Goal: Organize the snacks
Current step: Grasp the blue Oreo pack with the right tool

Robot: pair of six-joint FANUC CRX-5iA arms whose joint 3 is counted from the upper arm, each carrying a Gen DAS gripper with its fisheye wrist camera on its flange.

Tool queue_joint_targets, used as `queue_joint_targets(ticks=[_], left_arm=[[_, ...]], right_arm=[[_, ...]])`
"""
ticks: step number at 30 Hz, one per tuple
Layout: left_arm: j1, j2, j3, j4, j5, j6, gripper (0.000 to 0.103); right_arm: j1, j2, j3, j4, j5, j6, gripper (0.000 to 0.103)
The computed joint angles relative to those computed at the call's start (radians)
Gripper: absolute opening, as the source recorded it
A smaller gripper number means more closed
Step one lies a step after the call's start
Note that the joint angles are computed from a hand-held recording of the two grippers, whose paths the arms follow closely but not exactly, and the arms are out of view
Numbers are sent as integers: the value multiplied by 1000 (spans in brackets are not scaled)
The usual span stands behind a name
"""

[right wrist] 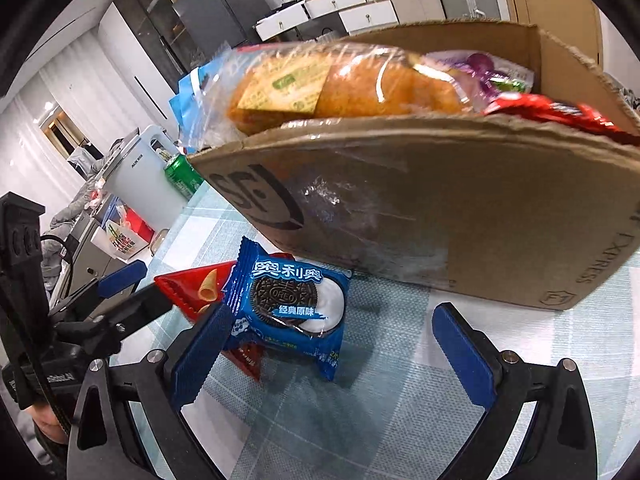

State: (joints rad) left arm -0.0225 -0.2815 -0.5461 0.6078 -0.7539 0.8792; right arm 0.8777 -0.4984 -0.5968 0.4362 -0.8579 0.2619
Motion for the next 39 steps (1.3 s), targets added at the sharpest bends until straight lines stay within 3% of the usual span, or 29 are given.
queue_joint_targets(ticks=[5, 9, 12, 16, 24, 30, 39], left_arm=[[14, -2, 0, 7, -6, -2, 102], [21, -1, 0, 13, -9, -5, 102], [22, -2, 0, 13, -8, -4, 102], [22, -2, 1, 10, -9, 0, 102], [9, 5, 3, -5, -9, 10, 102], [-23, 25, 5, -19, -13, 11, 102], [-78, 56, 4, 30, -41, -47, 102]], right_arm=[[5, 41, 25, -1, -3, 19, 95], [29, 68, 38, 25, -25, 39, 76], [31, 59, 30, 13, 5, 54, 57], [57, 44, 7, 60, -2, 28, 45], [149, -150, -119, 164, -28, -114, 43], [289, -320, -186, 299, -192, -259, 43], [377, -424, -197, 359, -338, -323, 43]])
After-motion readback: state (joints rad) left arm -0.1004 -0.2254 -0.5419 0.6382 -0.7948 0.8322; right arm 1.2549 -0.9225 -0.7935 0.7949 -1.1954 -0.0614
